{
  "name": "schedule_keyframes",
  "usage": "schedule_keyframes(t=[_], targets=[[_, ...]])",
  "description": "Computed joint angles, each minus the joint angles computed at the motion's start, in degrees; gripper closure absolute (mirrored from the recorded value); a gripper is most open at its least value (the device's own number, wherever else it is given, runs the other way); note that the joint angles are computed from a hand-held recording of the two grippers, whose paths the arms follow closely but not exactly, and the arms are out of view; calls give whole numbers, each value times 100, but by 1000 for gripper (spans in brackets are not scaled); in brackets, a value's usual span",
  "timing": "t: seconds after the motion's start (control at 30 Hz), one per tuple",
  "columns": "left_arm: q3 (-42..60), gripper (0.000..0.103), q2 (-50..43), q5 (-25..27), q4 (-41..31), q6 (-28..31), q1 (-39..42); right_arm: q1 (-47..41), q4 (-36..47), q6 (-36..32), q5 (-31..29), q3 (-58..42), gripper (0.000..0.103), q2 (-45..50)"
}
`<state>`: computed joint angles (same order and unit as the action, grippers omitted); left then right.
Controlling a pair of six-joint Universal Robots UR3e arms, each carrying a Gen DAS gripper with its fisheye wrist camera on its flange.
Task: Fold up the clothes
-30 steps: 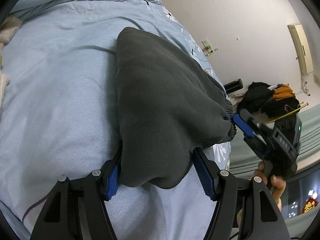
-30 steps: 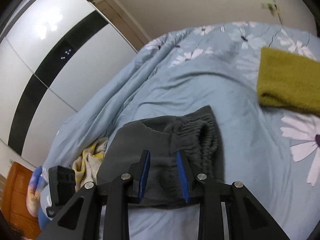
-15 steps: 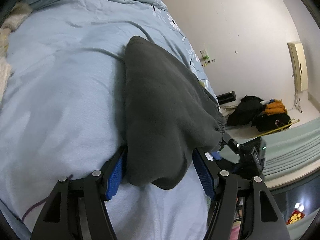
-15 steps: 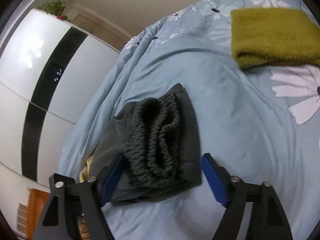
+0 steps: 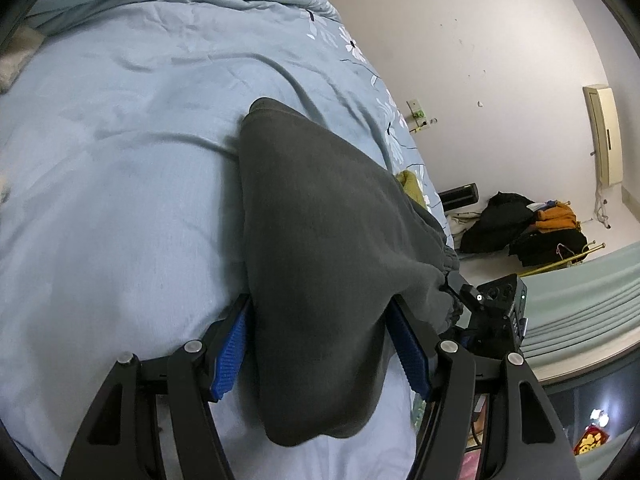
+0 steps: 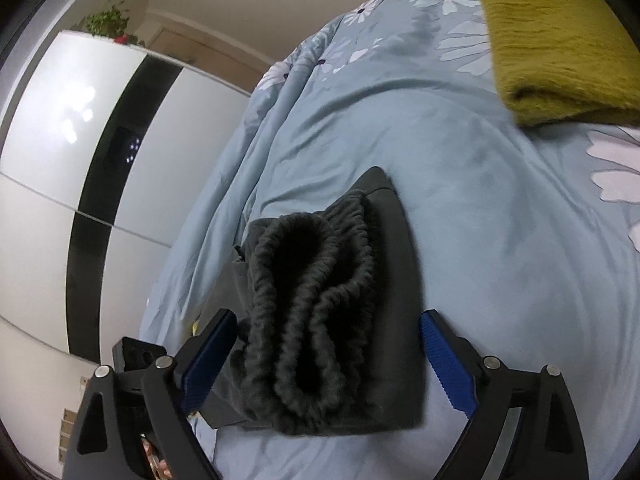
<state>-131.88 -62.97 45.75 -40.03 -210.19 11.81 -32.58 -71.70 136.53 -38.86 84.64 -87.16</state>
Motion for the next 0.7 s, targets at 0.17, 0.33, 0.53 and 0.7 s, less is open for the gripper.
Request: schedule_keyframes(t=[0.17, 0.33, 0.53, 0.7], targets=[[-171, 35, 589, -390, -773, 499, 533, 99, -196, 136, 37, 81, 9, 13], [-272, 30, 911, -656, -1097, 619, 899, 129, -235, 203, 36, 99, 9, 26], [-356, 29, 400, -642, -516, 284, 721, 117, -312, 330, 9, 137, 11, -8], [-56, 30, -6, -300, -168, 28, 331, 80, -160, 232, 32, 102, 16, -8]])
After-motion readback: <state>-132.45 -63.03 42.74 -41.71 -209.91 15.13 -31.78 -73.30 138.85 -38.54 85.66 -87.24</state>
